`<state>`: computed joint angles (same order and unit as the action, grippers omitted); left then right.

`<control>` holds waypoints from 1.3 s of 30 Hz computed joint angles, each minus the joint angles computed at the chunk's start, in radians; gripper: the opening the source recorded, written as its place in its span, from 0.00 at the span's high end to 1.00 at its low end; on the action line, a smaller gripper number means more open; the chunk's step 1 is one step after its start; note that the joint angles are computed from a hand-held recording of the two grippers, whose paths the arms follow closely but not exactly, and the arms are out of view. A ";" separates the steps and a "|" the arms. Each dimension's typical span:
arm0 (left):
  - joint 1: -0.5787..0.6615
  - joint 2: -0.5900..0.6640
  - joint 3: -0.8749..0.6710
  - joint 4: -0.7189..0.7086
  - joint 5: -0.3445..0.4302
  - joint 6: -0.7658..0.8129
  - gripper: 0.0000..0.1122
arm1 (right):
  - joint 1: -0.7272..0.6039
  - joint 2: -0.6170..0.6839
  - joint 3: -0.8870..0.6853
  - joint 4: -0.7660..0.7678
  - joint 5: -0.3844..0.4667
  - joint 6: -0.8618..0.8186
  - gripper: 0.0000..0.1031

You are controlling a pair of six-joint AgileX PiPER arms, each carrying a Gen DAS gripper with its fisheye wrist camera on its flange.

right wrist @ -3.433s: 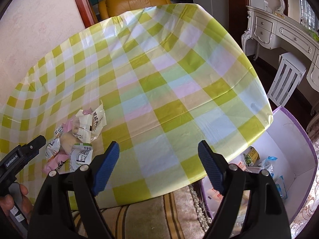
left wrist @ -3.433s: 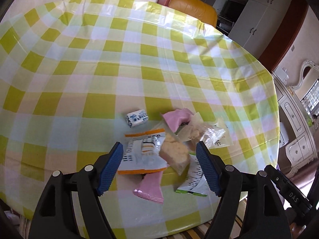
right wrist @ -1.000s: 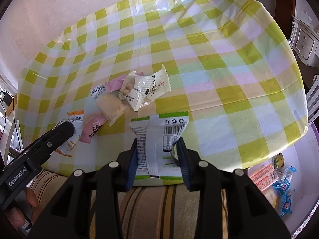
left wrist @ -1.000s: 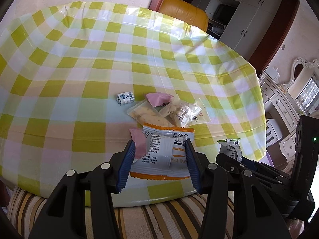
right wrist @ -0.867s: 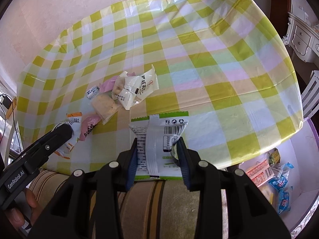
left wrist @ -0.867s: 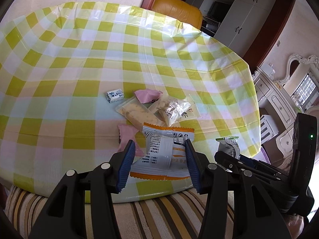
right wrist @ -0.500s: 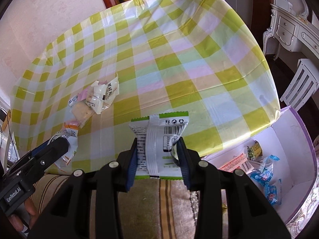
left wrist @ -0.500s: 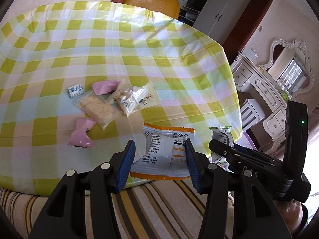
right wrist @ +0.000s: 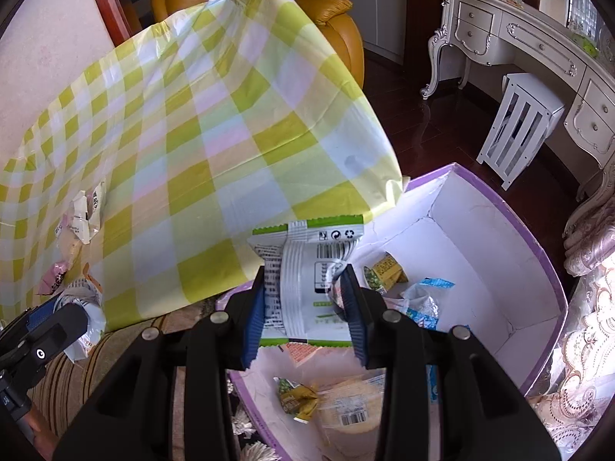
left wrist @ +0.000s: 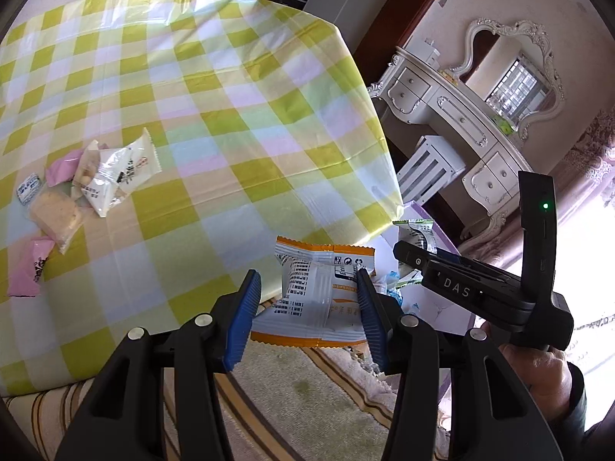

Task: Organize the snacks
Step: 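Carry both bags into the white box and open both tools, then return both tools to the table over the pink and clear bags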

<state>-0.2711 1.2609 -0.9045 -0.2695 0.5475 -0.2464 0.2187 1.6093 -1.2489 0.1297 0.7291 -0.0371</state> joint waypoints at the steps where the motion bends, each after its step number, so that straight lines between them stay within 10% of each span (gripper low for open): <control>1: -0.014 0.017 -0.013 -0.004 0.001 0.003 0.57 | -0.015 0.001 0.005 -0.005 -0.004 0.000 0.63; 18: -0.165 0.234 -0.195 -0.102 0.048 0.108 0.57 | -0.179 0.021 0.051 -0.036 -0.022 0.001 0.60; 24: -0.172 0.259 -0.212 -0.152 0.055 0.161 0.47 | -0.189 0.019 0.050 -0.036 -0.027 0.017 0.37; 39: -0.150 0.206 -0.166 -0.098 0.027 0.093 0.44 | -0.138 0.017 0.034 -0.034 -0.007 0.038 0.26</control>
